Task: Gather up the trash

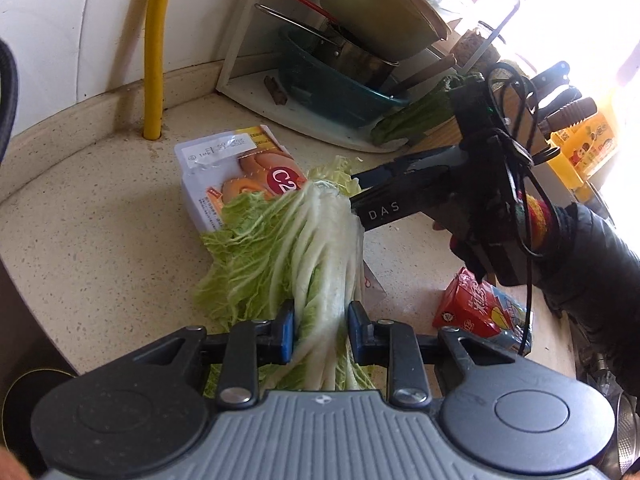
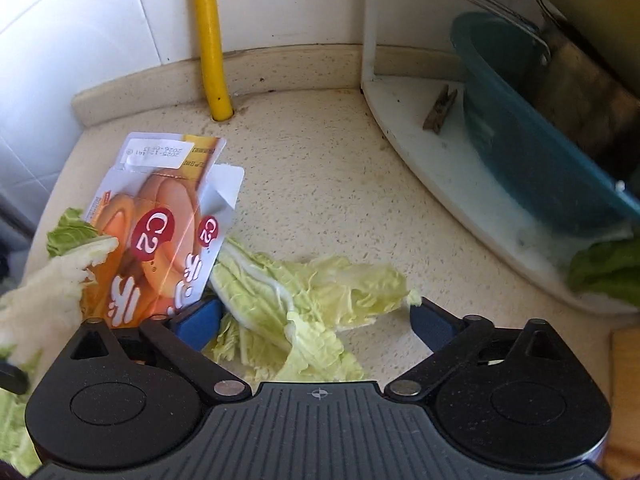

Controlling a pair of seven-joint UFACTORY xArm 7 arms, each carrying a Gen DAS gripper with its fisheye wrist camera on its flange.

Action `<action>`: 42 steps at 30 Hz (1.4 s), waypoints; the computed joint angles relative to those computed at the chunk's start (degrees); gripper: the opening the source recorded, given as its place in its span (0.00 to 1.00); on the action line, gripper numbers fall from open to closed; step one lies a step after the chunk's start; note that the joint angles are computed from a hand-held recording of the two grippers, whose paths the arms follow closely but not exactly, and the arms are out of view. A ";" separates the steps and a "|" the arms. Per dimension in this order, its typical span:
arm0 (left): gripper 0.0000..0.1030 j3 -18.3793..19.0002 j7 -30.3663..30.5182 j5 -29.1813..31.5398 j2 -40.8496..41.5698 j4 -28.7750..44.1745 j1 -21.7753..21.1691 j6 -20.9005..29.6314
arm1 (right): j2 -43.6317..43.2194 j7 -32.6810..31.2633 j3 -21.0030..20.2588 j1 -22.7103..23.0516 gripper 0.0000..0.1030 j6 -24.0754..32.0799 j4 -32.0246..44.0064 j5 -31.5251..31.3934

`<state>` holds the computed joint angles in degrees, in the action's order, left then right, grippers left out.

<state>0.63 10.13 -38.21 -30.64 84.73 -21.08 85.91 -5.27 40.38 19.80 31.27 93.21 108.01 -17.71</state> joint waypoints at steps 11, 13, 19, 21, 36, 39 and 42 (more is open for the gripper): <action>0.24 0.12 0.44 -0.32 0.05 0.07 -0.32 0.52 | -4.43 3.95 0.98 -2.34 0.60 -2.19 -2.74 6.06; 0.24 0.18 -0.06 -0.59 -0.20 -0.61 -0.02 -0.17 | -2.98 -0.50 1.23 -2.14 0.72 -1.44 -1.44 4.52; 0.24 0.14 -0.76 -0.59 -0.30 -1.08 -0.16 -0.46 | -3.39 -0.75 0.12 -3.16 0.87 -7.19 -5.95 2.55; 0.23 0.24 -0.52 -0.76 -0.32 -1.05 -0.38 -0.04 | -2.46 1.56 1.75 -2.50 0.75 -4.78 -4.14 0.57; 0.24 0.23 -0.50 -2.00 -0.17 1.93 -1.22 -0.40 | -18.41 22.82 2.84 -5.66 0.27 -8.77 -14.37 4.51; 0.24 0.79 -1.84 -3.04 -0.38 1.59 -1.21 -0.48 | -25.08 27.77 3.01 -8.06 0.27 -13.46 -19.59 6.37; 0.24 0.70 -2.17 -3.60 -0.88 1.40 -1.33 -1.66 | -29.67 31.14 3.65 -10.22 0.27 -19.40 -23.00 8.24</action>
